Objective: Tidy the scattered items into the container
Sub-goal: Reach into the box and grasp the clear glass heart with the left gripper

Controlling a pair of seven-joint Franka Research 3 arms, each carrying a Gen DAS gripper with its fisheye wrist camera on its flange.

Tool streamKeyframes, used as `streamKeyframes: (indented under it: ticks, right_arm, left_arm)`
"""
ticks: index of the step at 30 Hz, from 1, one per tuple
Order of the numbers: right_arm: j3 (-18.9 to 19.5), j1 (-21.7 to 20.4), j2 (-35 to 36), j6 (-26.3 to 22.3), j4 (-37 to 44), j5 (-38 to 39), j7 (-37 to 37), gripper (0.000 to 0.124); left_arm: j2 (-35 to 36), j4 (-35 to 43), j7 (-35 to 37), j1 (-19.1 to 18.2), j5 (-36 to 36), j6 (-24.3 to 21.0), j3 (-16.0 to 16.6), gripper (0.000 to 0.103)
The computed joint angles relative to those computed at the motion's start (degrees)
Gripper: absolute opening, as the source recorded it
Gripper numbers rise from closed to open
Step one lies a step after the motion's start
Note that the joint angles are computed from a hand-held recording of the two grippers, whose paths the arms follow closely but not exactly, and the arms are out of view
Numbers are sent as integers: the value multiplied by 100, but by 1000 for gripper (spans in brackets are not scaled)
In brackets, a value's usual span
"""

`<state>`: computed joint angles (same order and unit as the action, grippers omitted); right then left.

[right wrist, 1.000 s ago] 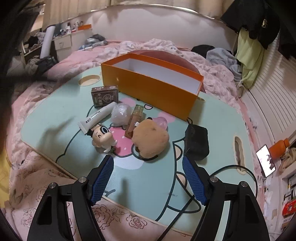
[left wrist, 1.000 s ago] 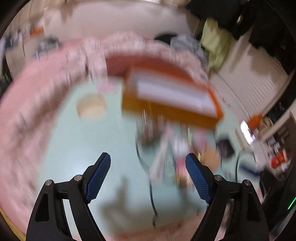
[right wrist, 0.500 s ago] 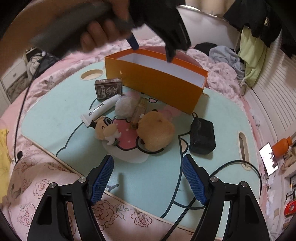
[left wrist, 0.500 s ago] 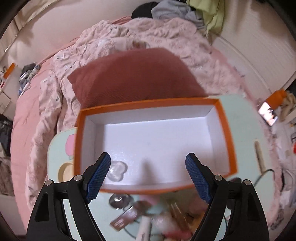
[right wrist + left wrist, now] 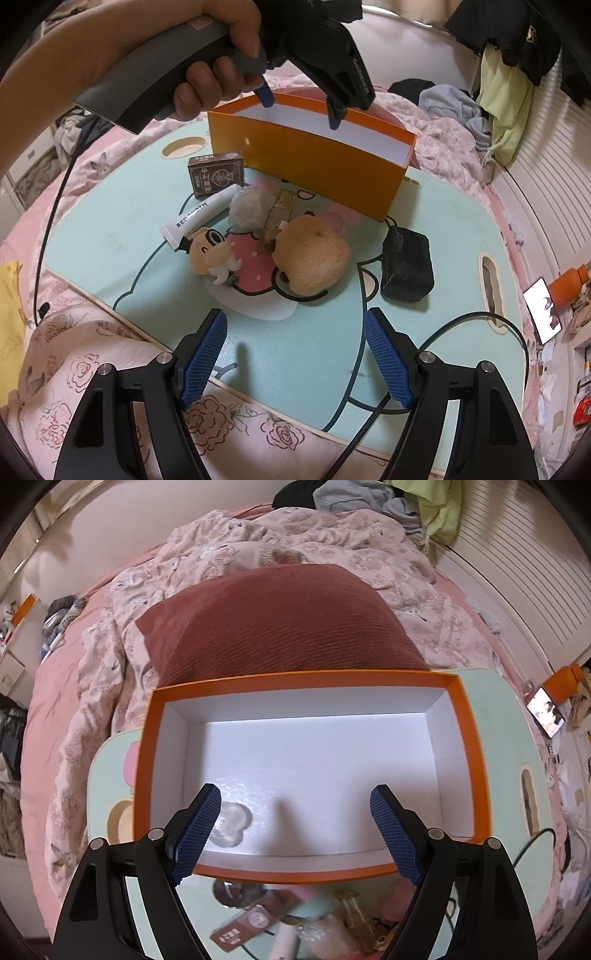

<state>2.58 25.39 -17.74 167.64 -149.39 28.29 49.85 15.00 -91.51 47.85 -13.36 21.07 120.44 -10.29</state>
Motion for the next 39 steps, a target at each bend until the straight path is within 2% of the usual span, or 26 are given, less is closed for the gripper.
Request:
streamKeyframes:
  ticks: [8,13,18,27,29,32,35,37,39]
  right_arm:
    - [14,-15,22,-36,9,-42,-17,76]
    - [-1,-8,28,-77,20,-18,-27,76]
    - [11,-16,49,-98,38,-8,-29,76]
    - [-17,7,60,-131,60,95,-111,76]
    - [-29,16,60,-127,56,135,-134,76]
    - [-45,15,63,-154,69,184,-159,76]
    - [-58,8,74,-201,89,233,-181,76]
    - [-55,-1,78,-227,99,256,-197,76]
    - [-32,-26,79,-225,103,240,-189,76]
  left_arm:
    - [-49,-81,-48,54,-89,-55,16,83]
    - [146,258,-70,-29,168,-681,61,83]
    - [311,482,-67,110,-215,-999,71,83]
    - [1018,1334,31,335,-1017,-1958,84,83]
    - [1143,1445,27,312,-973,-2113,106,83]
    - [1137,1394,-41,307,-963,-2090,110,83]
    - [1040,1234,14,406,-1172,-1919,64,71]
    - [964,1102,34,508,-1426,-1753,26,54]
    - [916,1022,59,558,-1595,-1655,0,42]
